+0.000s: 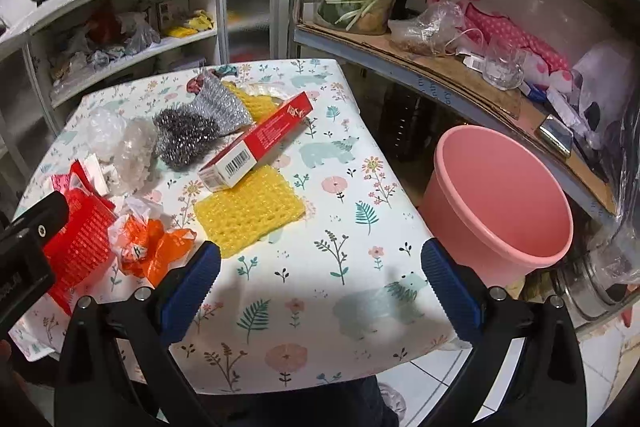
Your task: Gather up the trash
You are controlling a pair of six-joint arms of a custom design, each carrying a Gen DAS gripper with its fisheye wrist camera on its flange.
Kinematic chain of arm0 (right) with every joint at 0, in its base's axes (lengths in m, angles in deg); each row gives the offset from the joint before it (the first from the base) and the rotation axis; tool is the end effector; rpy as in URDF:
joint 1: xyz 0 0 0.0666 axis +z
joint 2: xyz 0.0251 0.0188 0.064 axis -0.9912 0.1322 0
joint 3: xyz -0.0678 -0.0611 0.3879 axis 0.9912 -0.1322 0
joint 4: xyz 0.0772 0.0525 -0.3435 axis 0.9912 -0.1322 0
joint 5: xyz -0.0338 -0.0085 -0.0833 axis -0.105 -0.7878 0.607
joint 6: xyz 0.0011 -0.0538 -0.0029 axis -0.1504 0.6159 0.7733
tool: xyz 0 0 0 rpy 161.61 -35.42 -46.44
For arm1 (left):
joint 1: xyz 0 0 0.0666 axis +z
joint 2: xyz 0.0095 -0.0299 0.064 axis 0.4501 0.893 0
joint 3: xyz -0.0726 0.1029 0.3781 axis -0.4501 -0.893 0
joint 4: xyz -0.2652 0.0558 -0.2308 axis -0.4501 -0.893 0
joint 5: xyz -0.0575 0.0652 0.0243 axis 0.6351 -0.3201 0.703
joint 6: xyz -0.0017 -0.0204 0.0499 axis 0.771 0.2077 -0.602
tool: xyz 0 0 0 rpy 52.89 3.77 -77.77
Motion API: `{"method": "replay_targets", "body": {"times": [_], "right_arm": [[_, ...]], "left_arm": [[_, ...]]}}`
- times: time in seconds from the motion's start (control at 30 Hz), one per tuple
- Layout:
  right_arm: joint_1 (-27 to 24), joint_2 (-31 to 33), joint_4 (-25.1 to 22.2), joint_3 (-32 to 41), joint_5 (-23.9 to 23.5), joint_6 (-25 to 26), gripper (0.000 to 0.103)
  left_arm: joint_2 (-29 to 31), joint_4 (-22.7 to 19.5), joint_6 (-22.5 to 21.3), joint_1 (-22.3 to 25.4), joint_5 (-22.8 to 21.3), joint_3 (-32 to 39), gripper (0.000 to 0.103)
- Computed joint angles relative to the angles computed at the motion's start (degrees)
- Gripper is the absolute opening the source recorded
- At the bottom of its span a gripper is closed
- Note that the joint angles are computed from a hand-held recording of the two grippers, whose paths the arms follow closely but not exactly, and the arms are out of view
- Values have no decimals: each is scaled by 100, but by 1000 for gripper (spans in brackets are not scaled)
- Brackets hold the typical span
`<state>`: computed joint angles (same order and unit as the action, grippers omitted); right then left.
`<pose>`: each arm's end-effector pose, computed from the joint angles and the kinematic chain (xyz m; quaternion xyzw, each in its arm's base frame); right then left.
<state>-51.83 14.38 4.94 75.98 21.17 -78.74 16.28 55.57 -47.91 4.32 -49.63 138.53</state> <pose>0.3832 0.2024 0.3247 0.1346 0.9174 -0.1015 0.3604 0.4004 -0.1542 0.3466 -0.0234 0.9226 0.0073 0.3850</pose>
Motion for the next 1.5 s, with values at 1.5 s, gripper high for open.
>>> {"method": "replay_targets", "body": {"times": [1.5], "right_arm": [[-27,-234,453,-277,-366,-33,101]], "left_arm": [[-213,247,-18,130,415,-190,99]]}}
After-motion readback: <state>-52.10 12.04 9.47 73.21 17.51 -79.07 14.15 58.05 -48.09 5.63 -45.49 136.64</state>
